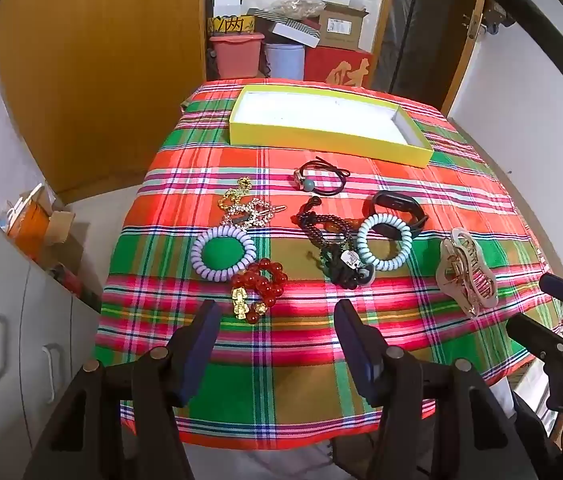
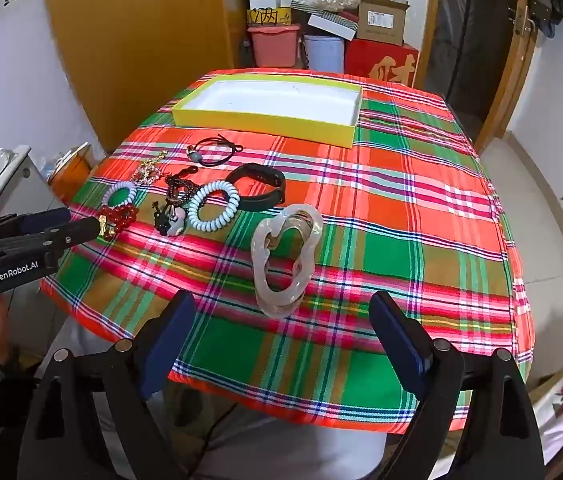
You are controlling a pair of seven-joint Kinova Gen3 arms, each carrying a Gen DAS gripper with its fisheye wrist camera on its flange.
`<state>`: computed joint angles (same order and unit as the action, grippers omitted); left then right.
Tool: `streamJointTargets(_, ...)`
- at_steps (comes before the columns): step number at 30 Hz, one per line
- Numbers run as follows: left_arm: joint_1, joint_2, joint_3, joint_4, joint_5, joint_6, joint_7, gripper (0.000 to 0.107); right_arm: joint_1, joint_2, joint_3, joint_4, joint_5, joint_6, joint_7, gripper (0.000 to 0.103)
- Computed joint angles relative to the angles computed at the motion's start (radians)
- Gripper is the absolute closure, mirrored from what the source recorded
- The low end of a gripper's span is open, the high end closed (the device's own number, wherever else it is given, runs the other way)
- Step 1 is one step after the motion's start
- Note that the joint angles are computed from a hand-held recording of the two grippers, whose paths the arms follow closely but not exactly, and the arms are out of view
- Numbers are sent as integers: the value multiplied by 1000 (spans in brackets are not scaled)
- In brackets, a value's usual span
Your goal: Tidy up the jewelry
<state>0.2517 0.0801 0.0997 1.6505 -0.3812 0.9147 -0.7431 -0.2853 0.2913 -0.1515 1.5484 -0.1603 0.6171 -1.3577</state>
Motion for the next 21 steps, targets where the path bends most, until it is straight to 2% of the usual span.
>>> streamJointTargets(9, -13, -16, 0, 17, -11, -14, -22, 49, 0, 9, -5, -7, -24, -10, 9, 14)
streamJointTargets(12, 16, 0, 14, -11, -56, 28, 21, 49, 13, 1, -12, 5, -31, -8, 26, 14)
streamJointTargets(21, 15, 2, 7, -25, -35, 29, -3, 49, 17, -9, -10, 18, -36, -29, 32, 14)
